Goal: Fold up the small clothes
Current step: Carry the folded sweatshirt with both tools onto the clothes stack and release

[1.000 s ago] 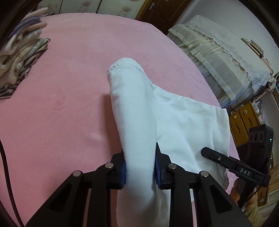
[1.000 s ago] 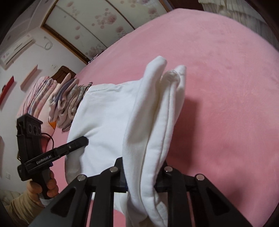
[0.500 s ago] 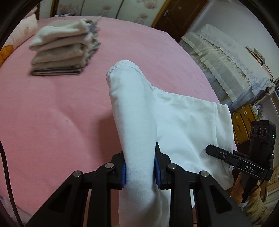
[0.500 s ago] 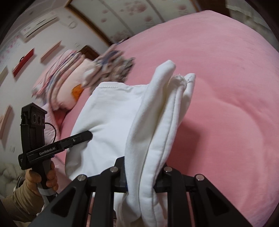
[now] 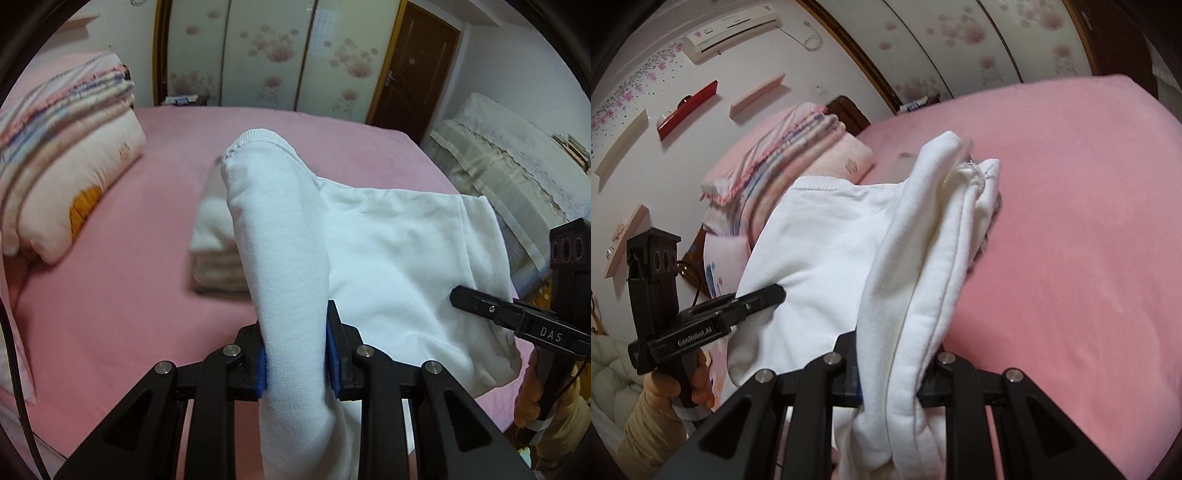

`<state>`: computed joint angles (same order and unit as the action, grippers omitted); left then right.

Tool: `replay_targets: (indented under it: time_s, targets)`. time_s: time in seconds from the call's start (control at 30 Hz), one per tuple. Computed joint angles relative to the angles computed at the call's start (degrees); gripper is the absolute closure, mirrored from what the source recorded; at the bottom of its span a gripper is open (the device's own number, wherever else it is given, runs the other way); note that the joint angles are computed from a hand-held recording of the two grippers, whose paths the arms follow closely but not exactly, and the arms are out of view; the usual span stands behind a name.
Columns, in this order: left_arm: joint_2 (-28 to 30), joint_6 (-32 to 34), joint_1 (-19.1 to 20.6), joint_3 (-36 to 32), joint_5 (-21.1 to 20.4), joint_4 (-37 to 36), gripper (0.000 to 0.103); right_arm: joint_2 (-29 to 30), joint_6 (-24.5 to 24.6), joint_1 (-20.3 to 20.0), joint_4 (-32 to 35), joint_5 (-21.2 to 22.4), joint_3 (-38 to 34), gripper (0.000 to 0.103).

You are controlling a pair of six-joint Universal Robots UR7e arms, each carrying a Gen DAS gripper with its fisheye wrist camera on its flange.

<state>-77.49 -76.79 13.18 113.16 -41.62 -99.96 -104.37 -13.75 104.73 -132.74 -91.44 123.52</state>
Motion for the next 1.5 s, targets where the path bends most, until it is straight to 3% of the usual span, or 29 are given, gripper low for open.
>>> replay_targets:
  time_s: [0.2, 0.4, 0.57, 0.77, 0.93, 1.03, 1.1, 1.2, 1.33, 1.4, 1.5]
  targets:
    - [0.9, 7.0, 8.3, -8.7, 7.6, 2.4, 0.079, 17.0, 4.2, 6.3, -9.9, -4.3, -11.6, 0.085]
    - [8.4, 17.9, 17.8, -17.7, 13.0, -6.5, 0.079, 30.2, 5.0, 7.7, -16.5, -8.3, -20.7, 0.085]
    - [12.7, 25.4, 23.9, -20.6, 13.7, -15.8, 0.079, 37.7, 8.0, 6.3, -19.4, -8.2, -25.2, 0.085]
    - [16.4, 33.2, 29.3, -19.5, 12.1, -29.2, 0.079, 42.8, 9.8, 3.1, -20.7, -7.3, -27.5, 0.085]
    - [19.5, 34.7, 33.7, -19.5, 10.1, -32.4, 0.078, 45.9, 9.6, 0.6, -20.8, -8.1, -27.6, 0.085]
    - [21.4, 36.3, 35.0, -17.7, 13.5, -36.0, 0.069, 47.2, 8.9, -0.8, -22.7, -9.5, -26.5, 0.085]
    - [21.9, 38.9, 35.4, -16.0, 15.3, -41.8, 0.053, 47.5, 7.4, -2.1, -24.5, -8.7, -25.7, 0.084]
    - [22.6, 38.8, 35.6, -15.2, 18.9, -43.0, 0.032, 47.1, 5.2, -3.0, -26.8, -7.7, -24.2, 0.081]
    - [22.8, 39.9, 35.6, -13.6, 20.8, -46.6, 0.023, 47.0, 0.4, -3.0, -30.2, -8.4, -22.6, 0.075]
    - [23.0, 39.8, 35.5, -12.8, 23.0, -47.5, 0.014, 47.1, -2.0, -2.5, -32.7, -9.9, -21.6, 0.073]
    - [23.2, 37.3, 35.1, -11.8, 25.4, -46.9, 0.008, 46.7, -5.7, -1.7, -36.3, -11.7, -19.7, 0.067]
